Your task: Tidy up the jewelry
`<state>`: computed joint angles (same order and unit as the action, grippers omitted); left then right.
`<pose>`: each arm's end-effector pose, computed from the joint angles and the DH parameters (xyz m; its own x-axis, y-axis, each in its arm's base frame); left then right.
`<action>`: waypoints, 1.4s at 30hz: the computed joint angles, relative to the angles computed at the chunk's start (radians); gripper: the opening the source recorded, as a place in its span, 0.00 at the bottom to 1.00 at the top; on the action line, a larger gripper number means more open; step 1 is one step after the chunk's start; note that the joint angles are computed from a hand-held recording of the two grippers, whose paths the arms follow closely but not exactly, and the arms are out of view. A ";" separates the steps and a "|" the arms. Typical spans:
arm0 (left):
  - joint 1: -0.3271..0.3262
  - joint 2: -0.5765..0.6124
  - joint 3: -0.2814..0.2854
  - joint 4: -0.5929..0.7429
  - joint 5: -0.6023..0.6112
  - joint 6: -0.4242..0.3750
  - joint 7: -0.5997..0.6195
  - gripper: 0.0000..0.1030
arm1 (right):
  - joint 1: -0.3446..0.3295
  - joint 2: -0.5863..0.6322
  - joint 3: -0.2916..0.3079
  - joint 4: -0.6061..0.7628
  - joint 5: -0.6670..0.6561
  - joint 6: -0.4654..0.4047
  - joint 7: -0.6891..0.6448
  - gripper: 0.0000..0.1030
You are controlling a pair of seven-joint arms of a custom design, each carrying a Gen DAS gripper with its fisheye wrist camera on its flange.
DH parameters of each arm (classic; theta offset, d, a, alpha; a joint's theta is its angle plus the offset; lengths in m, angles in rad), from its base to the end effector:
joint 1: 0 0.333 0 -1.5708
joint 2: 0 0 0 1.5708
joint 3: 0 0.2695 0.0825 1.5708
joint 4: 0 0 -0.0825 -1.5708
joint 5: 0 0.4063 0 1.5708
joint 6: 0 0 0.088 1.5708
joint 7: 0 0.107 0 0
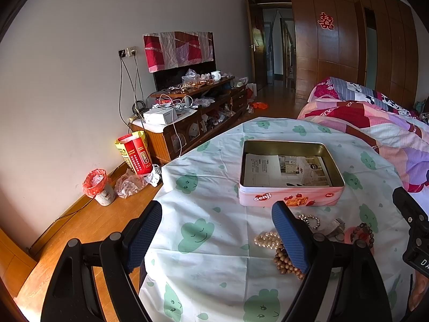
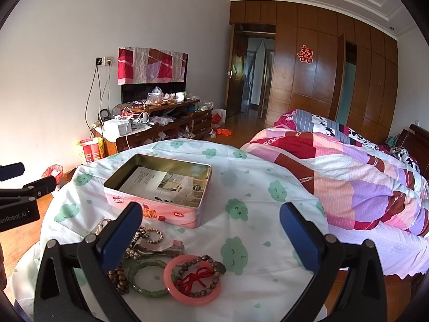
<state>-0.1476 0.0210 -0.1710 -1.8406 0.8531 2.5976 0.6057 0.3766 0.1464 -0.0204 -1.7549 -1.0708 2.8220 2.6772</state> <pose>0.5996 -0.2128 0.5367 0.1130 -0.9898 -0.0863 -0.5790 0.0050 -0.8153 0.6049 0.2726 0.5144 0.0815 -0.9934 0.0809 -0.4438 -0.1088 -0.8895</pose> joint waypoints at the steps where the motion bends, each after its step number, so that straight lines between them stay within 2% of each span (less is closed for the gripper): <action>1: 0.000 -0.002 0.000 -0.004 0.001 0.000 -0.001 0.82 | 0.000 0.000 0.000 0.000 0.002 0.000 -0.002 1.00; 10: 0.000 0.029 0.006 0.010 -0.038 -0.031 0.018 0.82 | 0.000 0.006 0.000 -0.009 0.013 -0.008 -0.013 1.00; 15: -0.006 0.050 0.009 0.012 -0.074 -0.019 0.045 0.82 | -0.003 0.014 -0.009 -0.026 0.017 -0.016 -0.025 1.00; 23: -0.047 0.131 0.004 0.078 -0.118 -0.034 0.134 0.82 | -0.017 0.046 -0.014 -0.034 0.163 -0.018 -0.162 1.00; 30: -0.083 0.224 0.014 0.168 -0.149 -0.029 0.213 0.82 | -0.006 0.061 -0.030 -0.043 0.240 -0.003 -0.223 1.00; 32: -0.079 0.241 0.010 0.176 -0.202 -0.018 0.265 0.65 | -0.001 0.067 -0.035 -0.042 0.255 -0.004 -0.235 1.00; 33: -0.069 0.250 0.001 0.180 -0.252 -0.010 0.310 0.41 | 0.002 0.069 -0.037 -0.040 0.262 -0.004 -0.240 1.00; 34: -0.054 0.256 -0.013 0.180 -0.324 0.001 0.365 0.26 | 0.004 0.070 -0.040 -0.040 0.268 -0.004 -0.243 1.00; 38: -0.063 0.239 0.008 0.152 -0.354 0.048 0.366 0.13 | 0.009 0.082 -0.044 -0.031 0.302 -0.011 -0.264 1.00; 40: -0.074 0.219 0.030 0.133 -0.310 0.064 0.326 0.01 | 0.012 0.087 -0.045 -0.027 0.323 -0.017 -0.281 1.00; 42: -0.074 0.199 0.039 0.113 -0.284 0.081 0.298 0.00 | 0.017 0.088 -0.048 -0.028 0.330 -0.021 -0.289 1.00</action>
